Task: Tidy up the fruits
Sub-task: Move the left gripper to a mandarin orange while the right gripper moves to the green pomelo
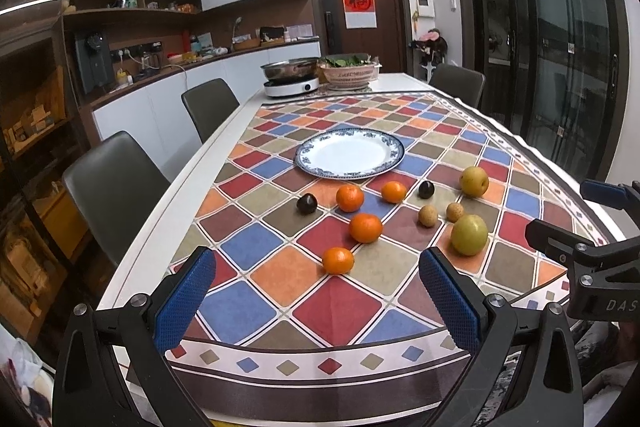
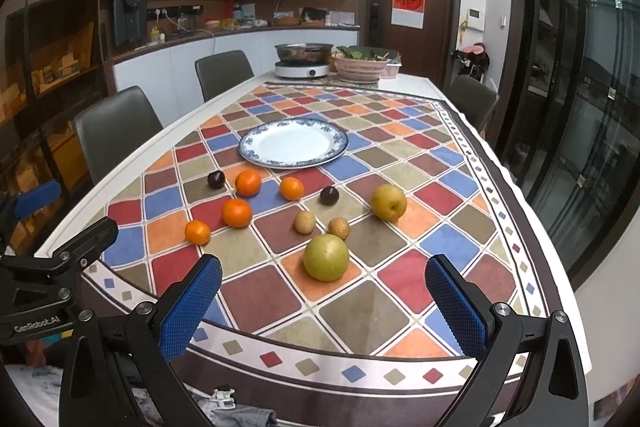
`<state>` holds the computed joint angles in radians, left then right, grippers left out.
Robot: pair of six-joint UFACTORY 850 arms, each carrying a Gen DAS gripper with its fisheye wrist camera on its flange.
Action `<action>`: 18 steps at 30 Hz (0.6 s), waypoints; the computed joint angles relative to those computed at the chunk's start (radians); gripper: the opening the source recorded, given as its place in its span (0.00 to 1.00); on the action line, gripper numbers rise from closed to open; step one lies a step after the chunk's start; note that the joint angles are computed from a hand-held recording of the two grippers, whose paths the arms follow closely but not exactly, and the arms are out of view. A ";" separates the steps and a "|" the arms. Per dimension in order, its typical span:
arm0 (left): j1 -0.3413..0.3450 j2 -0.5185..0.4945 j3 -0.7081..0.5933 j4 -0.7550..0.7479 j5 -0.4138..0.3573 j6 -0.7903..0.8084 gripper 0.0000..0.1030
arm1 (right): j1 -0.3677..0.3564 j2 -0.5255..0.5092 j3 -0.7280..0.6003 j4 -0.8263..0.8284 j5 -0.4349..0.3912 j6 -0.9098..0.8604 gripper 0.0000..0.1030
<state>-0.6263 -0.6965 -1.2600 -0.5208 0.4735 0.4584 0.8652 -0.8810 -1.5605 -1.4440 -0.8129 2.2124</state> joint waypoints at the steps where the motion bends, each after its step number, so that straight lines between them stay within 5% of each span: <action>1: 0.001 -0.006 -0.010 0.000 -0.008 0.008 1.00 | -0.004 -0.005 -0.010 0.009 0.007 -0.014 1.00; 12: 0.018 -0.102 -0.169 -0.020 -0.160 0.104 1.00 | -0.073 -0.055 -0.086 0.135 0.145 -0.182 1.00; 18: 0.034 -0.180 -0.294 -0.157 -0.280 0.245 0.93 | -0.110 -0.102 -0.164 0.260 0.188 -0.346 0.99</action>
<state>-0.5927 -0.8764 -1.5538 -0.6774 0.1934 0.7038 0.7551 -0.9827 -1.7241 -1.1840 -0.6254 1.8662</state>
